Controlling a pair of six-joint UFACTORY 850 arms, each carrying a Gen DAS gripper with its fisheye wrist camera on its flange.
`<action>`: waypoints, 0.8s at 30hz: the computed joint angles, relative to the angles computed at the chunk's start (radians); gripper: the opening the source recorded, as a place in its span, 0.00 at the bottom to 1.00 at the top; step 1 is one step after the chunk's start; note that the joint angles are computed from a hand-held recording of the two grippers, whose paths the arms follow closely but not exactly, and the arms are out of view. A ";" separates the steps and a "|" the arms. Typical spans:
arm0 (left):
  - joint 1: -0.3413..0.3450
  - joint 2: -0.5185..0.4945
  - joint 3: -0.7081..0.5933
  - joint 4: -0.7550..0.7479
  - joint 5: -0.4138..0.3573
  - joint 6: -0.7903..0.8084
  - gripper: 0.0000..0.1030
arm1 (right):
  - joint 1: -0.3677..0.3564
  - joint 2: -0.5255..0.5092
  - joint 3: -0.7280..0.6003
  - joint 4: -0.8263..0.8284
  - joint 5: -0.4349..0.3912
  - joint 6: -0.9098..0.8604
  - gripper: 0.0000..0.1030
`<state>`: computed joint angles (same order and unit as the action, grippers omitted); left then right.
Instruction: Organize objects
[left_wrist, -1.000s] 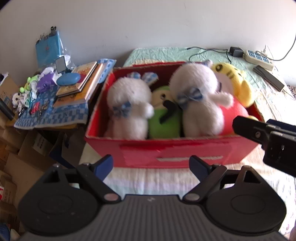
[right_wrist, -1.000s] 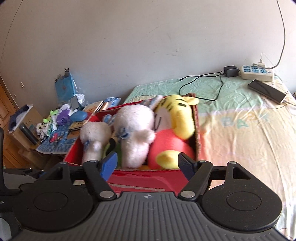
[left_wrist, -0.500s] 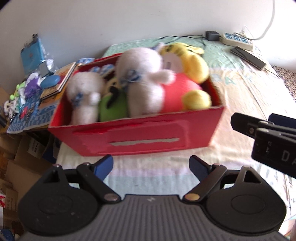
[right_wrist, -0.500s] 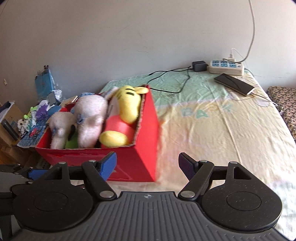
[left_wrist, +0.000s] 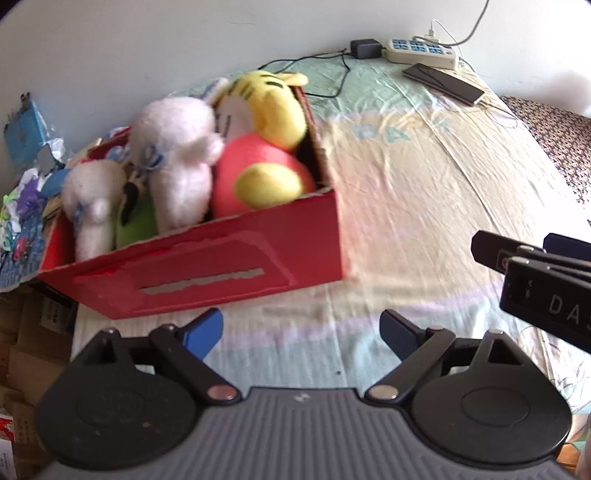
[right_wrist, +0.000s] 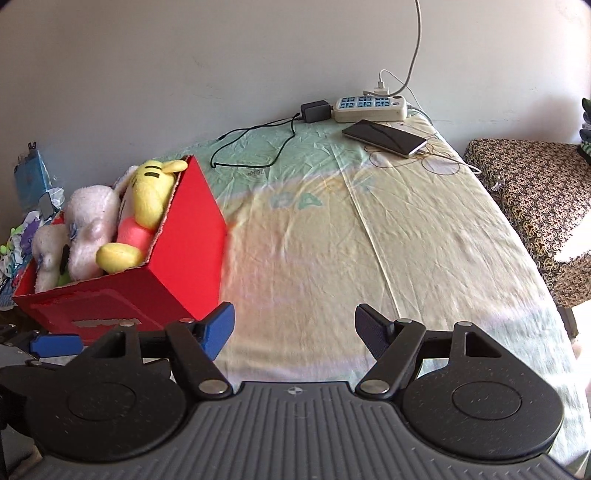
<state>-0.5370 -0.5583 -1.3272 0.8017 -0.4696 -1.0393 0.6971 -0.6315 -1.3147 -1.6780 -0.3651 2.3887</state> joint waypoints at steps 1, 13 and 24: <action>-0.002 -0.006 -0.006 -0.014 0.001 0.014 0.90 | -0.002 0.002 0.006 0.014 -0.001 -0.006 0.72; -0.022 -0.067 -0.073 -0.126 -0.007 0.153 0.90 | -0.032 -0.007 0.004 0.327 -0.002 -0.273 0.67; -0.021 -0.093 -0.100 -0.107 -0.047 0.134 0.90 | -0.048 -0.035 -0.033 0.485 0.035 -0.419 0.66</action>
